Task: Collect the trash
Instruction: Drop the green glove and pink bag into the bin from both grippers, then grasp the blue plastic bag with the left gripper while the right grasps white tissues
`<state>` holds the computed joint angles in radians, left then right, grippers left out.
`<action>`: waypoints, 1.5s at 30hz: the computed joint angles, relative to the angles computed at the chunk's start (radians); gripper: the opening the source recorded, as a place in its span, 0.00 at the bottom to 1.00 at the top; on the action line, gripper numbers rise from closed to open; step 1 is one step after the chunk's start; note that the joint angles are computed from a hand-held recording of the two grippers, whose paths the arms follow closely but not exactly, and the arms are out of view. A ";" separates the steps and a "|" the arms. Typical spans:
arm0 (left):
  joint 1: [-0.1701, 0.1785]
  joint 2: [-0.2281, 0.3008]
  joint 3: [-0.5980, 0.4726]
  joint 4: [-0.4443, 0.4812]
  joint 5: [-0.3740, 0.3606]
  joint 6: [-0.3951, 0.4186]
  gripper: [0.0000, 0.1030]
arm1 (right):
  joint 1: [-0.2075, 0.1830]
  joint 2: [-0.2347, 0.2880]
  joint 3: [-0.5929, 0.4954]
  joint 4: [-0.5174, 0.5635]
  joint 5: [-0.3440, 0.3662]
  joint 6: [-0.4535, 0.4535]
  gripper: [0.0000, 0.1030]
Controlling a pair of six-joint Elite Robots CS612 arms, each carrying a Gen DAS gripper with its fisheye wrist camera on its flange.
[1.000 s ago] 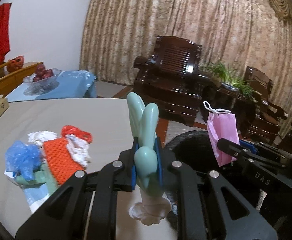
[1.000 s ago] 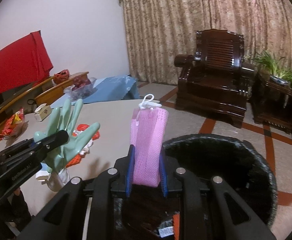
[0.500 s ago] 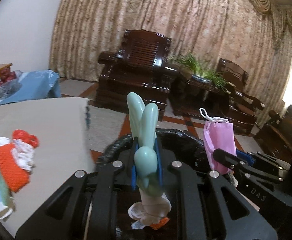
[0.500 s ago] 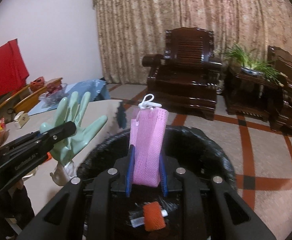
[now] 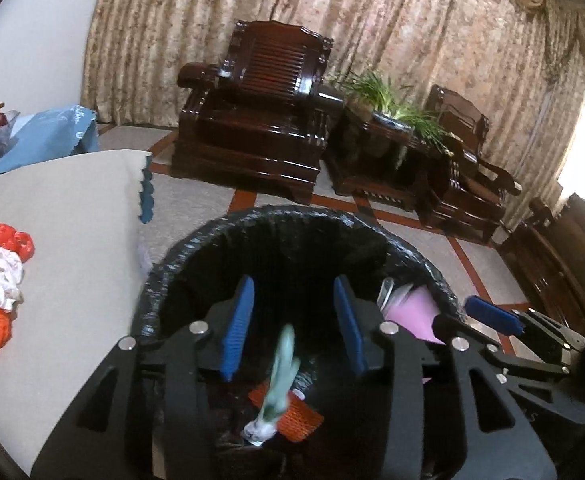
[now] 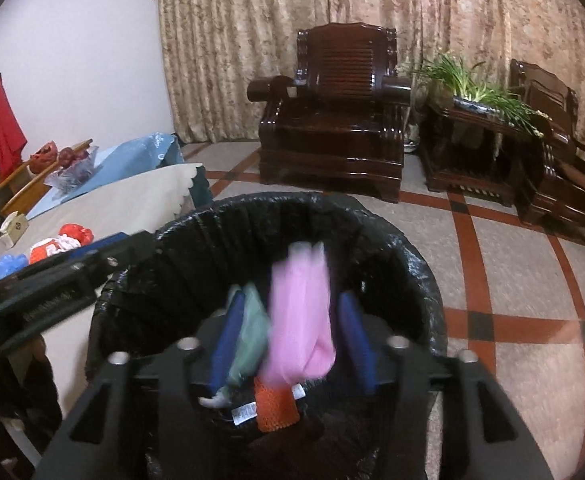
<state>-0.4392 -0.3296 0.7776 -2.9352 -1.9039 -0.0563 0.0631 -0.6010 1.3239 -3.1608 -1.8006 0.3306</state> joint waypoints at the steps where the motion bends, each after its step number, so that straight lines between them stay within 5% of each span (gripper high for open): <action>1: 0.003 -0.004 0.008 -0.011 0.010 -0.001 0.45 | 0.002 0.000 0.000 -0.006 -0.011 0.000 0.66; 2: 0.005 -0.008 0.015 -0.022 0.024 -0.002 0.50 | 0.005 0.001 0.000 -0.012 -0.025 0.002 0.78; 5: 0.011 -0.026 0.045 -0.065 0.077 -0.004 0.66 | 0.013 0.003 -0.002 -0.048 -0.045 0.002 0.91; 11: 0.029 -0.067 0.116 -0.145 0.190 -0.005 0.83 | 0.026 0.022 -0.049 -0.071 0.000 -0.030 0.94; 31: 0.119 -0.131 0.236 -0.245 0.560 -0.057 0.83 | 0.105 0.234 -0.486 0.078 0.209 -0.195 0.94; 45: 0.155 -0.097 0.194 -0.171 0.610 -0.122 0.82 | 0.136 0.443 -0.887 0.337 0.272 -0.231 0.87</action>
